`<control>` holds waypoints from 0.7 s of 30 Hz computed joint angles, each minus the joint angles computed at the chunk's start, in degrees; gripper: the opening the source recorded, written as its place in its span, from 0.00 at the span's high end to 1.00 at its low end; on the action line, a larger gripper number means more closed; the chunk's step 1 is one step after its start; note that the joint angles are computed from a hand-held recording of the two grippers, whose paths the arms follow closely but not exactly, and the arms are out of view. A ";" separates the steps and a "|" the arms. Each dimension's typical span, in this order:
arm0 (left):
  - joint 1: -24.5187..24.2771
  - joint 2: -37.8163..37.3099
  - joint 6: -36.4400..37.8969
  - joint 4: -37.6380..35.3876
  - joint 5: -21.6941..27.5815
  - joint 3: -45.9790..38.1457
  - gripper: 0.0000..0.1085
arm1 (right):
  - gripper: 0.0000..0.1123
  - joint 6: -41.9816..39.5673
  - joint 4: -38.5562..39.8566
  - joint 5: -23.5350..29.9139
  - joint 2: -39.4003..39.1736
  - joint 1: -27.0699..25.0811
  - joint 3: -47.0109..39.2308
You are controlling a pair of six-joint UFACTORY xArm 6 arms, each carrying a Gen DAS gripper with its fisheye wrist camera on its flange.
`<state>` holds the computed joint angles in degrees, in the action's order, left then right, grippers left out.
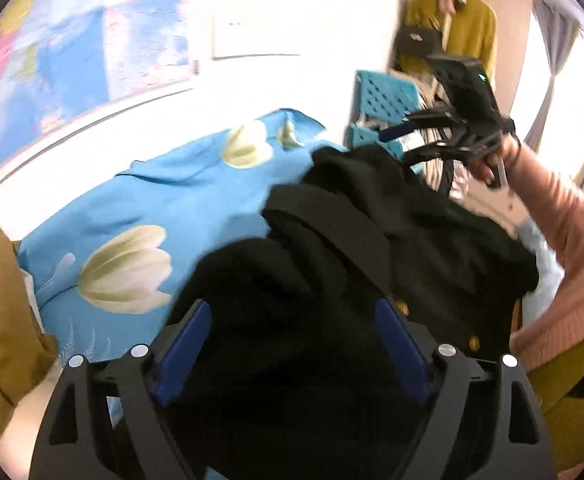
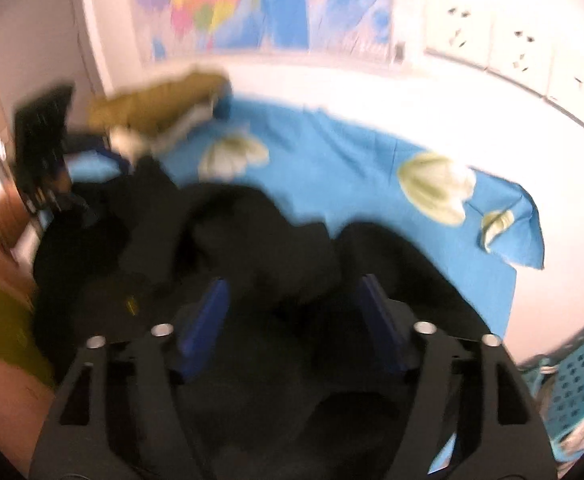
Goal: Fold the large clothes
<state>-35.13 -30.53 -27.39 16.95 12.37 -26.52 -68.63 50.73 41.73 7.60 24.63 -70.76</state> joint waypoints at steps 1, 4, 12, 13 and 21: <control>0.85 2.11 -1.89 1.94 0.41 -1.39 0.24 | 0.33 0.77 -0.16 0.03 1.40 0.62 -1.48; 1.21 8.95 4.31 -6.18 -0.23 -5.32 0.24 | 0.25 8.30 -6.68 -1.40 7.66 3.88 -7.57; 1.23 17.41 4.71 -3.29 9.01 -12.42 0.75 | 0.80 15.28 -17.72 -4.49 12.09 6.76 -12.11; 2.06 16.76 2.44 -1.24 9.05 -12.36 0.78 | 0.82 13.42 -15.69 -6.64 11.09 6.94 -11.44; 9.29 17.96 -23.86 22.82 14.85 -22.41 0.91 | 0.84 9.52 -5.54 -24.80 20.36 10.37 -26.48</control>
